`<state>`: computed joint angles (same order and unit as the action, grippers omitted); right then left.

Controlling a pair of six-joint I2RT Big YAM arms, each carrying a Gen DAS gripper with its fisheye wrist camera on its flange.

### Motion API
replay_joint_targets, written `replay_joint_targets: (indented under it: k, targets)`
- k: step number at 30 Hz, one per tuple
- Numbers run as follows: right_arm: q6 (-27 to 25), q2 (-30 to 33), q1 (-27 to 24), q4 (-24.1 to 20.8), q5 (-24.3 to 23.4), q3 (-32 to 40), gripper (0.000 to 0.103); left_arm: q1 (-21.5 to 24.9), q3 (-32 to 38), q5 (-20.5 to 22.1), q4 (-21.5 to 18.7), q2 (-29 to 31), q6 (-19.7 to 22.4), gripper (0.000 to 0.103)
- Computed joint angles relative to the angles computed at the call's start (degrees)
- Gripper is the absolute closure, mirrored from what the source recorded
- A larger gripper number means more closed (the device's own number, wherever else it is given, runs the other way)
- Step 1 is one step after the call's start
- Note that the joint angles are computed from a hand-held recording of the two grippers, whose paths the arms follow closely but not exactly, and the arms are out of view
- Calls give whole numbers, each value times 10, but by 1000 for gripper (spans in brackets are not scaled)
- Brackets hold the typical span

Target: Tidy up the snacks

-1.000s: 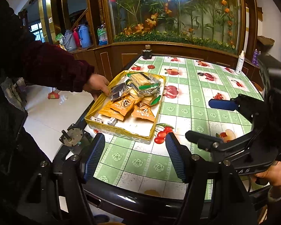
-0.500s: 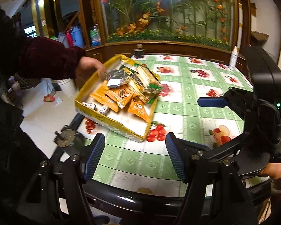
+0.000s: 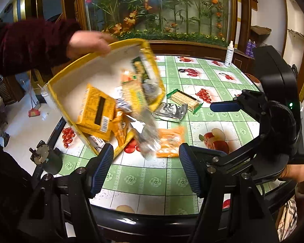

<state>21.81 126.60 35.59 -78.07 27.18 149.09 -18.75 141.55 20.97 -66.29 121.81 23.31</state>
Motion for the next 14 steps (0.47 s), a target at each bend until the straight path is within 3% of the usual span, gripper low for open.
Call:
replay_joint_targets:
  k: [14]
  targets:
    - [16, -32, 5, -13, 11, -56, 13, -7, 11, 9, -14, 6, 13, 37]
